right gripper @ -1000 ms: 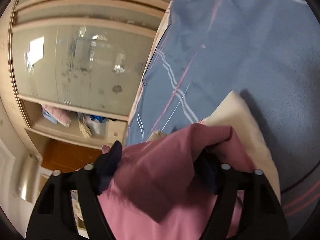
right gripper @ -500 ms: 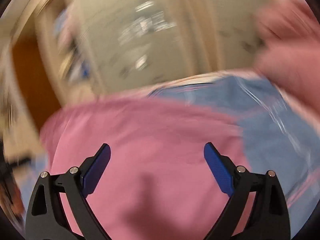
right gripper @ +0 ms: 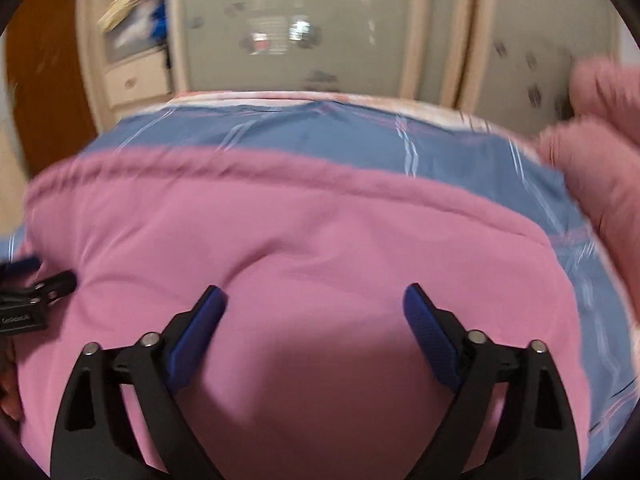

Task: Fold large clothes
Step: 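Fold the lifted pink jacket half over the hood with both tools, then release the jacket and press the folded pink bundle flat with both tools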

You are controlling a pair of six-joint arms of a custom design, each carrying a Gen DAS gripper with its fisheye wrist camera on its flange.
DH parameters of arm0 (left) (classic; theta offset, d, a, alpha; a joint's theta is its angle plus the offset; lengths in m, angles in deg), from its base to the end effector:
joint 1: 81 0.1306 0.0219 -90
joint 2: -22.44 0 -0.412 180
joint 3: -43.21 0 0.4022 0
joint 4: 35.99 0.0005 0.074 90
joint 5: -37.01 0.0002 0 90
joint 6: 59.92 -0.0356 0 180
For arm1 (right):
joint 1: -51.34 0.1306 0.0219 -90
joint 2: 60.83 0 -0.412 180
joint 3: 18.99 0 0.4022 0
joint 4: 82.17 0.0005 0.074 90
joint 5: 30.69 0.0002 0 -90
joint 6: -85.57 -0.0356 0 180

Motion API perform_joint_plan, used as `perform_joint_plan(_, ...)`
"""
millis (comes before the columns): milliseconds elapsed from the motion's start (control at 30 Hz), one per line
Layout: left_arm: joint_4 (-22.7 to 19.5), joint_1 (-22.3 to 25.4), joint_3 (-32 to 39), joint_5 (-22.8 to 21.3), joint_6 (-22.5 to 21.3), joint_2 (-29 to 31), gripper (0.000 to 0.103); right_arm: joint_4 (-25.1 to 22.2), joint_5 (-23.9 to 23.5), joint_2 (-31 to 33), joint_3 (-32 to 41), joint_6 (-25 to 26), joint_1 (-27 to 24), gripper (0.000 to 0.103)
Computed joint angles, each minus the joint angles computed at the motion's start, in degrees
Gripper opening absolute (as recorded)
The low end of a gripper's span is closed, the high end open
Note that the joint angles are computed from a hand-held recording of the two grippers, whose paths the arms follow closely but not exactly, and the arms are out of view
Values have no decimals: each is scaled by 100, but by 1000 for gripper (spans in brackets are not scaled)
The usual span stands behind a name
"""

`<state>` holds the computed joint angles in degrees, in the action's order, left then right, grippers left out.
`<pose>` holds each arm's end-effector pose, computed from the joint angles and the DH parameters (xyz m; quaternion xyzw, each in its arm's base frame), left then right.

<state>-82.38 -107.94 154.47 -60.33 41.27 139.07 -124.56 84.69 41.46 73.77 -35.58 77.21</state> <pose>0.6031 -0.3020 0.3753 0.1084 0.9369 -0.0496 0.3287 0.5212 0.2352 0.3829 0.1141 0.9179 -0.0306 0.3788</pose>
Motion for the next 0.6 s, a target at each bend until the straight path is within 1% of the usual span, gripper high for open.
perform_joint_plan(33, 43, 80, -46, 2, 109, 7, 101, 31, -92, -34, -54, -150, -136, 96)
perform_joint_plan(67, 54, 141, -57, 27, 207, 33, 101, -39, 15, -134, -195, -452, -278, 96)
perform_joint_plan(100, 97, 206, -117, 110, 281, 28, 101, -270, 251, -170, -251, -824, -404, 96)
perform_joint_plan(133, 159, 270, -181, 228, 374, 15, 101, -447, 379, -251, -366, -1067, -525, 96)
perform_joint_plan(167, 201, 279, -226, 255, 418, -7, 101, -640, 344, -332, -529, -1486, -737, 95)
perform_joint_plan(267, 293, 244, -248, 175, 406, -2, 101, -690, -145, -599, -1142, -2233, -1220, 94)
perform_joint_plan(300, 301, 214, -259, 122, 413, -20, 101, -585, -343, -685, -1328, -2386, -1326, 94)
perform_joint_plan(333, 366, 201, -327, 64, 430, -49, 101, -192, -756, -858, -1638, -2505, -1453, 94)
perform_joint_plan(367, 425, 182, -389, -15, 479, -81, 101, 10, -924, -940, -1790, -2613, -1486, 94)
perform_joint_plan(400, 472, 161, -424, -124, 555, -100, 101, 0, -892, -981, -1841, -2657, -1458, 94)
perform_joint_plan(500, 534, 125, -532, -768, 805, -214, 101, -512, -418, -906, -1597, -2500, -1245, 94)
perform_joint_plan(533, 470, 118, -597, -1185, 920, -292, 101, -670, -253, -888, -1522, -2389, -1200, 94)
perform_joint_plan(567, 284, 119, -579, -1602, 1056, -305, 101, -836, -65, -908, -1494, -2281, -1117, 94)
perform_joint_plan(600, 76, 149, -556, -1912, 1199, -317, 101, -807, -27, -1026, -1634, -2191, -1118, 94)
